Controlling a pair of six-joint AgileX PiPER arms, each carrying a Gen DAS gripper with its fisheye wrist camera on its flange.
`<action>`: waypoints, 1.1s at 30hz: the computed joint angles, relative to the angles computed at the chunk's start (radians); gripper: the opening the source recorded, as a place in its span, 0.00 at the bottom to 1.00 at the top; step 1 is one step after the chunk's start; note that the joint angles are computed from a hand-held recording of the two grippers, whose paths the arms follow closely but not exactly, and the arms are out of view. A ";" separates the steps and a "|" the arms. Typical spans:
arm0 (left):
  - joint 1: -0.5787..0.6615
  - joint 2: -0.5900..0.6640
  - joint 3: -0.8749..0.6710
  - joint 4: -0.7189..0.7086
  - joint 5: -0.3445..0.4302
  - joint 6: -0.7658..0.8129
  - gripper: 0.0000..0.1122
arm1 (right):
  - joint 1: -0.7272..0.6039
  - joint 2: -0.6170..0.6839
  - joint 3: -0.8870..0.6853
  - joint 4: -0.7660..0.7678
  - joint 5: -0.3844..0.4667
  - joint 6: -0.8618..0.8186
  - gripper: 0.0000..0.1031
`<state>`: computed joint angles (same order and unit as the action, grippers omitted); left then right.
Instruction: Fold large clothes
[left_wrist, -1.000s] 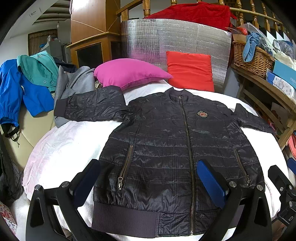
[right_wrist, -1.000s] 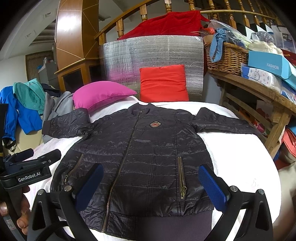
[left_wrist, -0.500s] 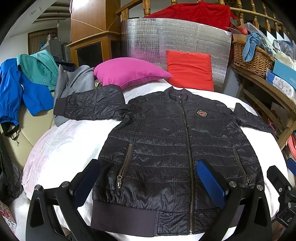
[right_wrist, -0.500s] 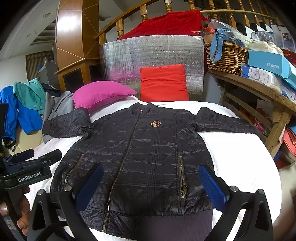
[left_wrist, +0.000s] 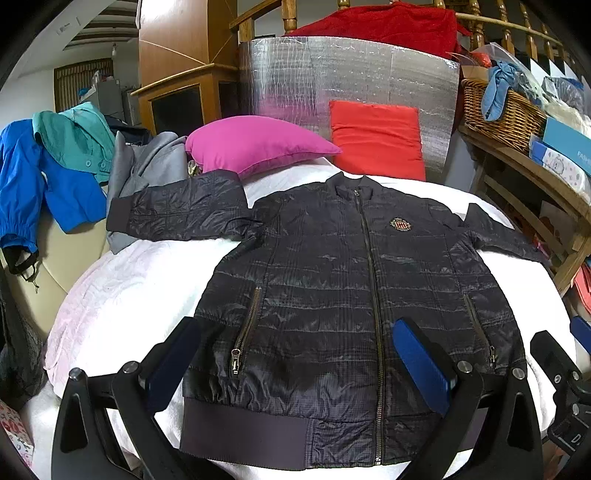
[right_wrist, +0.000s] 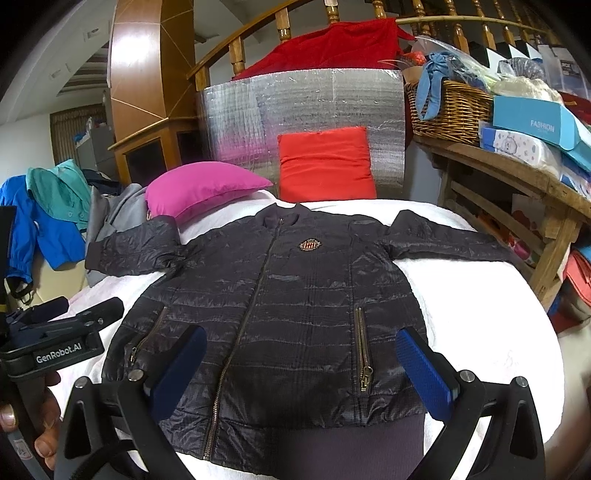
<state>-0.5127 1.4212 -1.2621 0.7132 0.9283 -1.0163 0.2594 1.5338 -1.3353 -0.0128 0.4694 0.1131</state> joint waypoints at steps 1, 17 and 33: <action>0.001 0.002 -0.003 -0.001 0.002 0.001 0.92 | 0.002 -0.002 0.002 -0.002 -0.004 0.000 1.00; 0.005 0.008 -0.005 -0.009 -0.003 0.011 0.92 | -0.001 0.008 0.004 0.013 -0.008 -0.012 1.00; 0.162 0.329 -0.133 -0.161 -0.121 0.204 0.92 | -0.499 0.430 -0.392 0.791 0.364 -0.546 1.00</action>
